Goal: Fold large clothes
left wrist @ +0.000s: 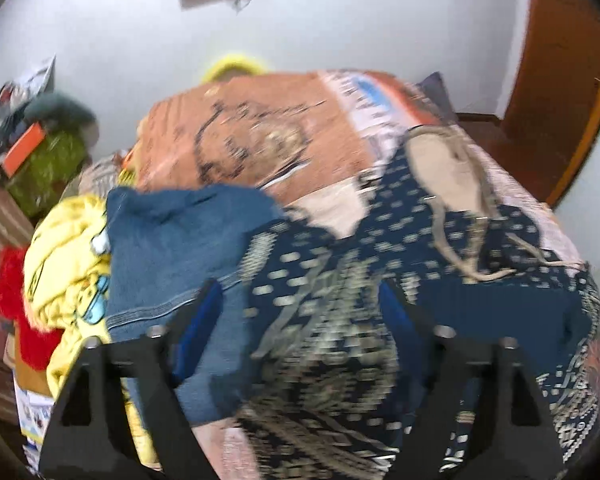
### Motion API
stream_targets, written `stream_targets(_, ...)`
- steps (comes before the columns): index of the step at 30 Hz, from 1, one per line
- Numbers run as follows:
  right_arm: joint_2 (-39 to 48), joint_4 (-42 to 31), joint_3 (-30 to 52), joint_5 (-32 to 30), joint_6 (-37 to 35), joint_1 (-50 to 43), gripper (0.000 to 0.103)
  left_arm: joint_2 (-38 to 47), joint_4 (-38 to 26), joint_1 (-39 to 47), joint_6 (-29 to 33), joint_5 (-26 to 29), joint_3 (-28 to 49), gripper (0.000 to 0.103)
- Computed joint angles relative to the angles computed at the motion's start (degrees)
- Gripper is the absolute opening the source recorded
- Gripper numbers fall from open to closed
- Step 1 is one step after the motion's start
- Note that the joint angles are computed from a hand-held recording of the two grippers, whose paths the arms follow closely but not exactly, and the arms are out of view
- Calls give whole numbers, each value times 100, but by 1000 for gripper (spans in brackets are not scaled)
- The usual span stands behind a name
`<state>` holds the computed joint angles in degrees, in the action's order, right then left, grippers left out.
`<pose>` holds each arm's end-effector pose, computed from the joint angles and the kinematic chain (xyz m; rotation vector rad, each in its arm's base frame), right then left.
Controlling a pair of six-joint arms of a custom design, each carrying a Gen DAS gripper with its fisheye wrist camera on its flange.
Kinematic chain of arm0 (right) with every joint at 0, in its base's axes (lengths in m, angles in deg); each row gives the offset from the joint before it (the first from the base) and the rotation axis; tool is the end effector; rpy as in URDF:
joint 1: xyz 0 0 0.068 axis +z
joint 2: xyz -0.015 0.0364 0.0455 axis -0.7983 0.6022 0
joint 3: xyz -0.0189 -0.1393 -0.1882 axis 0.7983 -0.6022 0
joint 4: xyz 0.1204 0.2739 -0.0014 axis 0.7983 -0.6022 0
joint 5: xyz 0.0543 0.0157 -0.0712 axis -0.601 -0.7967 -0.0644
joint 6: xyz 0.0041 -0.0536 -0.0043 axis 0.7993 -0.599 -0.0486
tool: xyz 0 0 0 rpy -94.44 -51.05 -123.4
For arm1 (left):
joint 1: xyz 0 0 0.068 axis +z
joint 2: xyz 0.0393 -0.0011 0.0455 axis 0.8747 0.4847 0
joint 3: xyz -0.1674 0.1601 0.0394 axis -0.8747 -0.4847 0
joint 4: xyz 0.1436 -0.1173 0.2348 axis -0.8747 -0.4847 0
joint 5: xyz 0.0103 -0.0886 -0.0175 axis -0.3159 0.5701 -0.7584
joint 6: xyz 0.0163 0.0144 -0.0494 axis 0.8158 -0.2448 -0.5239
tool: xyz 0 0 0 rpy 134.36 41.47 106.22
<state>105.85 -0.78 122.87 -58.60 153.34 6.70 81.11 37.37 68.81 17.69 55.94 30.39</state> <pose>0.1092 0.1530 0.2678 0.9634 2.3864 0.3198 0.3768 0.0395 0.2664 0.5943 2.3708 -0.1419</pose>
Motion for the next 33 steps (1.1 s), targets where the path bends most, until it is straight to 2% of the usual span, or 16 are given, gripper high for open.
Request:
stream_targets(5, -874, -66, -933, -88, 1188, 468, 62, -538, -239, -769, -112, 9, -663, 82)
stream_targets(9, -1731, 122, -1743, -162, 1750, 678, 62, -791, 24, -1453, -239, -446, -1323, 82)
stream_targets(12, -1943, 241, -2018, -99, 1734, 560, 62, -839, 189, -1816, -380, -628, -1659, 82)
stream_targets(19, -1940, 738, -2265, -316, 809, -438, 65, -888, 355, -2220, -540, -832, -1928, 82)
stream_targets(22, -1905, 749, -2282, -294, 658, -705, 57, -687, 302, -2230, -634, -804, -1812, 82)
stream_targets(26, -1159, 602, -1779, -220, 377, -872, 19, -562, 328, -2155, -677, -829, -1783, 82)
stream_targets(29, -685, 349, -1294, 46, 272, -779, 12, -623, 337, -2033, -625, -800, -1830, 82)
stream_targets(33, -2, -230, -419, 601, 360, -415, 9, -780, 247, -1775, -504, -626, -1839, 82)
